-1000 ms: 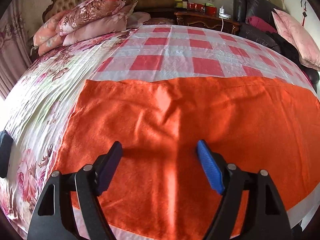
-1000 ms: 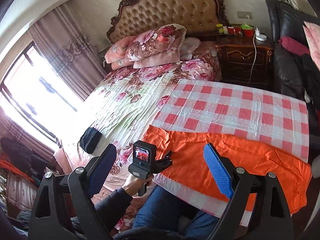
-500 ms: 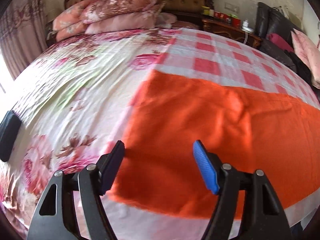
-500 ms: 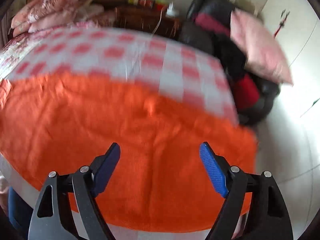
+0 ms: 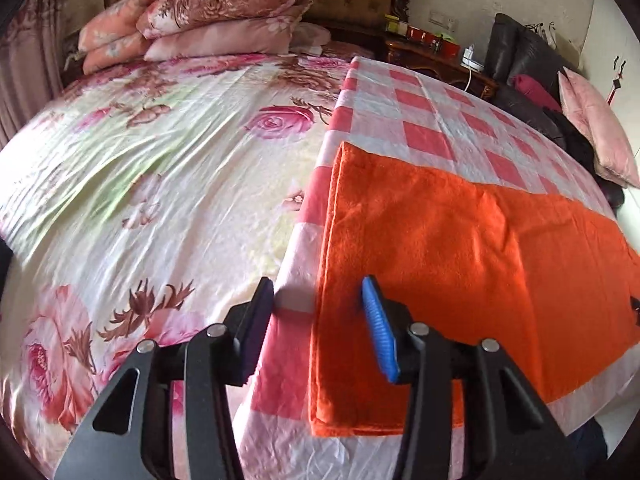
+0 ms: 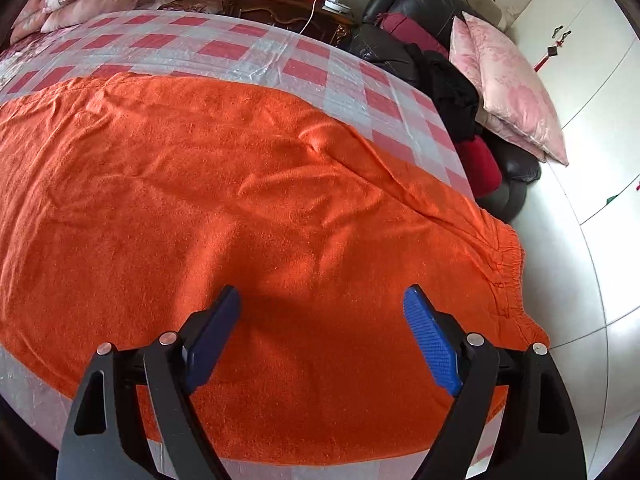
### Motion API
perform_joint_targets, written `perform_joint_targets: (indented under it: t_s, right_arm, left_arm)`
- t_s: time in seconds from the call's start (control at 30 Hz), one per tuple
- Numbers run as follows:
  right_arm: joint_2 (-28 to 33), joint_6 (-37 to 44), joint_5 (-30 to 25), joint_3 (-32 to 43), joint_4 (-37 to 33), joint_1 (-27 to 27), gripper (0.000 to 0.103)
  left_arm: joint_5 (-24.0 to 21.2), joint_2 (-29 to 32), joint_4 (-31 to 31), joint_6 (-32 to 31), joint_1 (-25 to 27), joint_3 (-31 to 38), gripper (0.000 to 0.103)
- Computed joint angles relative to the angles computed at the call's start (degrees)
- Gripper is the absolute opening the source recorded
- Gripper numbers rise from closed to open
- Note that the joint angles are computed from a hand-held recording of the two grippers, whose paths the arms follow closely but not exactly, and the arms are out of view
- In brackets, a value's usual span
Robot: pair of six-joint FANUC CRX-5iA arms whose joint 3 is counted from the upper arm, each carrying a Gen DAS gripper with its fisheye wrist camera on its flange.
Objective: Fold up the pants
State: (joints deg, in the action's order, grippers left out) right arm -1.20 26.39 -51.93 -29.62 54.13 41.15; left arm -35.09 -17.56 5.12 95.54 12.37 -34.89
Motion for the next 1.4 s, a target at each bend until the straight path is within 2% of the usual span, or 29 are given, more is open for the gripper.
perform_joint_targets:
  t_s: [0.07,0.1,0.13,0.23,0.33,0.43,0.73,0.77,0.8,0.87,0.97,1.07,1.23,1.33,1.4]
  right_arm:
    - [-0.1,-0.3,-0.1,0.1,-0.5,0.0,0.082]
    - [0.0,-0.3,-0.3,0.3,-0.9,0.0,0.082]
    - [0.1,-0.3,-0.8,0.6,-1.2,0.1,0.082]
    - [0.9,-0.9,-2.5,1.1,-0.4,0.9,0.082]
    - [1.2,-1.3,-3.3,1.6,-0.9,1.2,0.082]
    - [1.6,-0.8,-4.2,2.5,-2.0,1.6,0.08]
    - [3.0,0.4,-1.7,5.1,-4.3,4.3,0.08]
    - [3.1,0.1,-1.5,5.2,-4.4,4.4,0.08]
    - [3.2,-0.1,-1.4,5.3,-4.4,4.4,0.08]
    - [2.8,-0.1,-0.8,5.3,-5.4,3.9,0.082]
    - [1.9,-0.8,1.2,4.8,-7.1,2.9,0.086]
    - [1.3,-1.9,3.3,4.0,-7.6,2.3,0.087]
    - [0.2,-3.1,6.1,2.3,-6.8,1.5,0.088]
    - [-0.3,-3.2,7.7,1.9,-7.6,1.0,0.088]
    - [-0.7,-3.7,8.7,1.3,-7.3,0.7,0.088]
  left_arm:
    - [-1.6,0.8,-3.4,-0.7,-1.6,2.1,0.04]
    - [-2.4,1.4,-3.9,-2.7,-2.5,3.0,0.027]
    - [-2.5,1.7,-1.4,-5.7,-2.2,2.8,0.021]
    - [-5.1,3.4,1.7,-8.5,-1.0,4.2,0.02]
    - [-6.6,4.1,3.8,-12.6,0.0,4.7,0.011]
    - [-7.3,4.8,3.1,-14.4,0.8,5.7,0.008]
    - [-7.9,5.9,1.1,-11.5,5.8,7.0,0.008]
    - [-7.8,5.5,1.0,-10.6,5.8,6.8,0.014]
    - [-7.6,4.7,-0.2,-8.2,5.5,6.7,0.028]
    - [-6.8,2.3,-2.0,-4.0,4.4,6.1,0.049]
    - [-5.0,-1.8,-9.0,8.6,-0.3,6.1,0.051]
    - [-4.4,-3.7,-19.0,25.8,-7.8,7.0,0.071]
    - [-7.7,-3.5,-24.5,40.4,-15.2,7.0,0.079]
    - [-13.5,-2.5,-30.2,46.7,-19.7,8.9,0.083]
    - [-18.0,-2.2,-32.9,48.3,-21.5,10.2,0.083]
